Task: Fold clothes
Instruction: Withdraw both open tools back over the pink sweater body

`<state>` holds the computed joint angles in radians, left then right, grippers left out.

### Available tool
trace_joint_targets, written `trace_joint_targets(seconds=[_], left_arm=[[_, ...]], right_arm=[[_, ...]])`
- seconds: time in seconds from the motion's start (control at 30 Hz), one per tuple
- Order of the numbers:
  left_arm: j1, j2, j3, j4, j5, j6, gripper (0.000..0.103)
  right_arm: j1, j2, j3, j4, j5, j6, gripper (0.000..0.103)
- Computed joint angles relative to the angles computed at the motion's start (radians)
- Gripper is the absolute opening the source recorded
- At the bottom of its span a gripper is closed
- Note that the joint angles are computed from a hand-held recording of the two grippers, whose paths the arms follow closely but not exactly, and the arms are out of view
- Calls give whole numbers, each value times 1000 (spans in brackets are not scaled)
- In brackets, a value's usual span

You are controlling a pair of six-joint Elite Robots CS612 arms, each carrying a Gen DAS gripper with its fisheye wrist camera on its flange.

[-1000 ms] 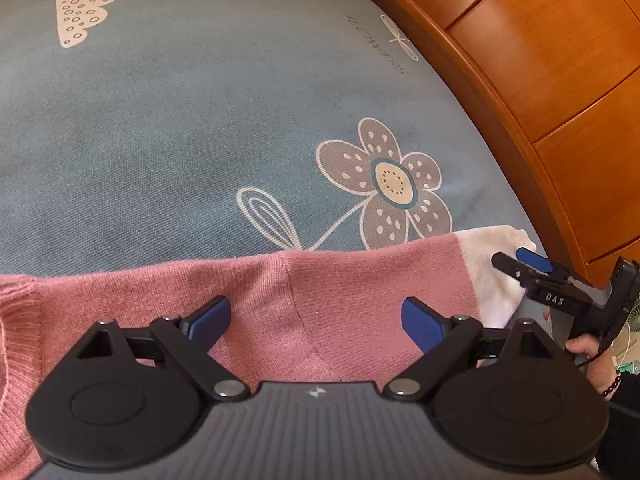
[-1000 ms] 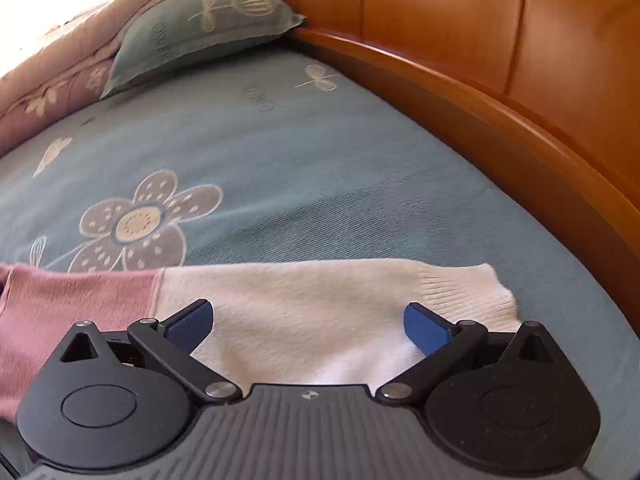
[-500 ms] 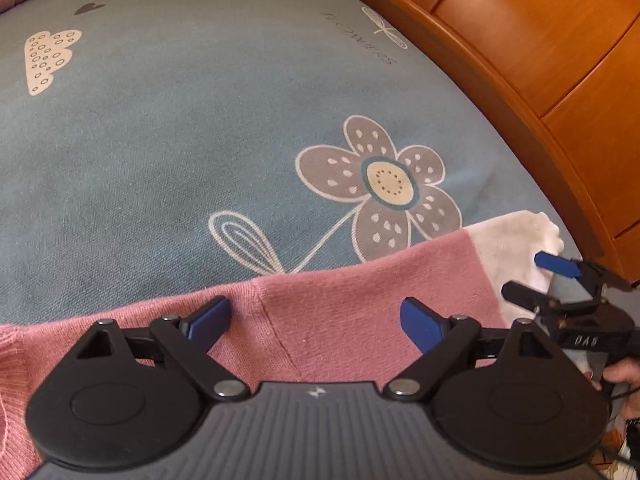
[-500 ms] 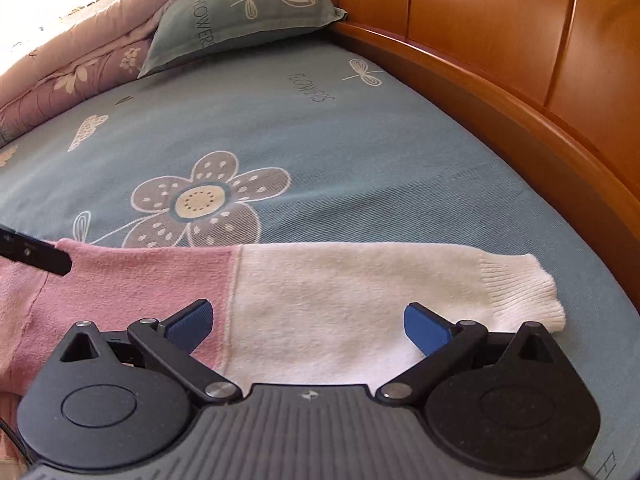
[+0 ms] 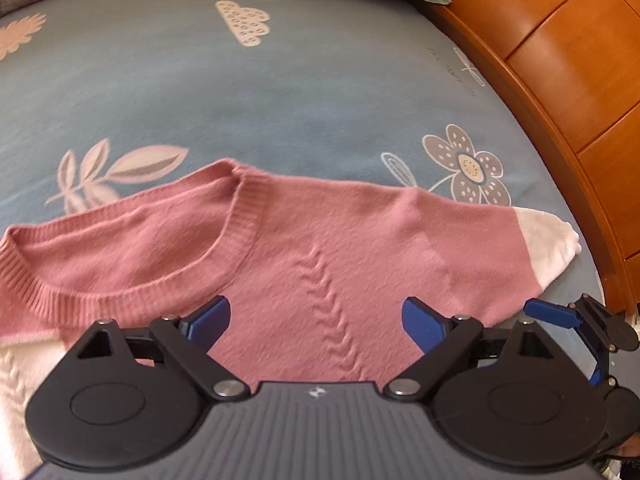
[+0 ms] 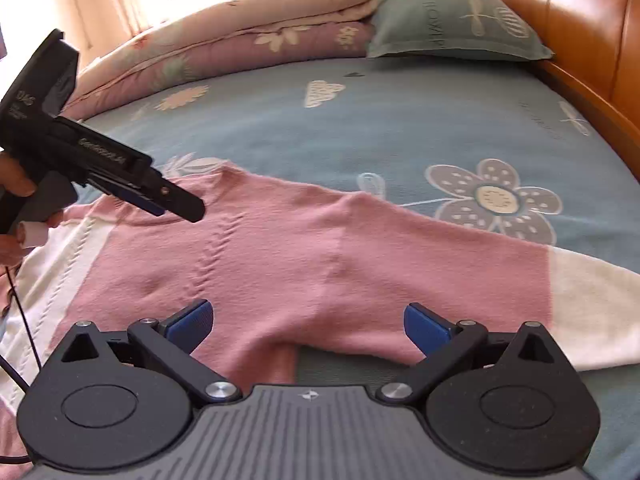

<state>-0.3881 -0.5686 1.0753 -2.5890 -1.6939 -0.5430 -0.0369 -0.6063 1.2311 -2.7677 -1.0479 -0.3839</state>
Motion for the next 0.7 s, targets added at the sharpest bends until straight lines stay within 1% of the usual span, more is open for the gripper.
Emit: trace_joint_targets(seconds=[0.07,0.1,0.13,0.17,0.2,0.27,0.3,0.33,0.43,0.53,0.63,0.7], left_arm=[[10,-31,60,-17,-14,-16,93],[15,-42,82,-30,-28,-14,93],[19,-51,102,-38,-37,-9,93],[22,-58,118,-39,-43,1,93],[26,-65,134,-39,-48,10,93],[32,-75,161,-46,-49,16,93],[34,-79,174,-50,-47,17,93],[37,-83,186,-57,-48,19,93],[46,-96,222,-82,-60,26,93],[53,-103,249,-118,-88,40,93],[58,-105,264,-121,-108,43,93],[59,-110,278,-123,-100,44,93]], right_arm=[[16,-16,23,43,46,-44,103],[26,-20,28,64,54,-60,103],[39,-21,30,90,43,-80,103],[53,-20,31,102,9,-95,103],[69,-17,37,82,-45,-101,103],[100,-5,45,31,-218,-102,103],[105,0,44,31,-273,-92,103],[104,-5,54,17,-286,-73,103],[98,-21,84,-21,-295,-18,103],[102,-47,110,-27,-277,22,103],[111,-39,106,-37,-234,6,103],[113,-5,65,-52,-263,40,103]])
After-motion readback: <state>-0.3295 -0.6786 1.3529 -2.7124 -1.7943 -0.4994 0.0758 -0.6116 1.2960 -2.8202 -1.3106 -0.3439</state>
